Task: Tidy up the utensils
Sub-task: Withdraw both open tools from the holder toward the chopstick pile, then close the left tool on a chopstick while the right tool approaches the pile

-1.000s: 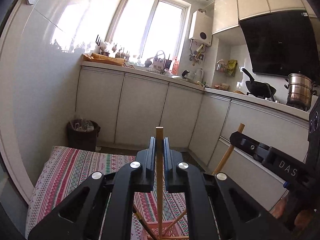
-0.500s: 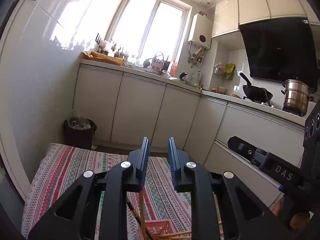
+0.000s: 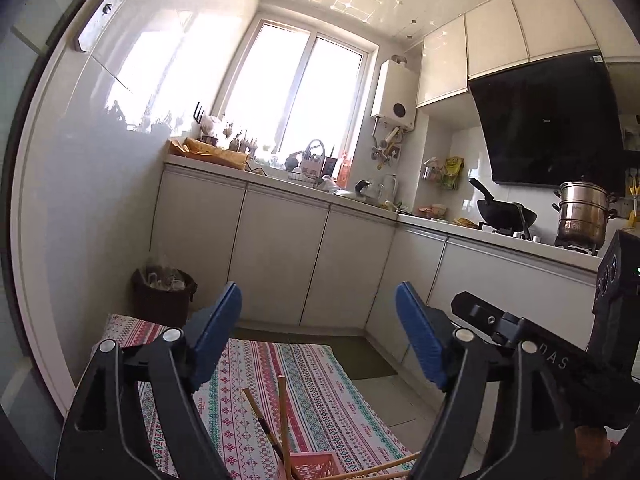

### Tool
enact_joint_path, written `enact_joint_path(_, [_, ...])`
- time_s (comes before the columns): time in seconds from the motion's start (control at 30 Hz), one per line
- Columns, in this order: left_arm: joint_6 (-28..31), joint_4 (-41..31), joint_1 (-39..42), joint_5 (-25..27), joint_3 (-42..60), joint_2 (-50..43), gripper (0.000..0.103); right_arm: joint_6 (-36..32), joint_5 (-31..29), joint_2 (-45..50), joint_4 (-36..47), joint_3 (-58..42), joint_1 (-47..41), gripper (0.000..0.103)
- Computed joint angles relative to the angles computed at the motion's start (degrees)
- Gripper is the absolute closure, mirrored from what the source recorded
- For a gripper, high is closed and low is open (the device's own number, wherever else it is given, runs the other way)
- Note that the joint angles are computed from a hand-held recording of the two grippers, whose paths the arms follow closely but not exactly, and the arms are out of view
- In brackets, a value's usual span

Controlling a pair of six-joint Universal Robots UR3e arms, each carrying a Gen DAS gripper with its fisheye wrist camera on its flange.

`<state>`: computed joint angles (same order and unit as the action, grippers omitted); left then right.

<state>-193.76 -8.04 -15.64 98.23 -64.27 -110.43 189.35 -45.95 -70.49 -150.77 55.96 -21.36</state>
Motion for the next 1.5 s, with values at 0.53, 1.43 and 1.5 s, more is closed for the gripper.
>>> enact_joint_path(0.53, [1.12, 2.62, -1.34, 0.82, -7.52, 7.11, 0.007, 3.72, 0.71, -9.41, -4.69, 10.60, -4.19, 0.005])
enact_joint_path(1.43, [25.12, -32.29, -8.64, -18.48, -10.55, 5.19, 0.007, -18.90, 2.26, -9.75, 64.03, 25.13, -22.94, 0.006])
enact_joint_path(1.5, [28.65, -38.81, -10.91, -16.92, -3.74, -1.50, 0.008, -20.31, 2.50, -11.25, 63.91, 26.57, -24.31, 0.006])
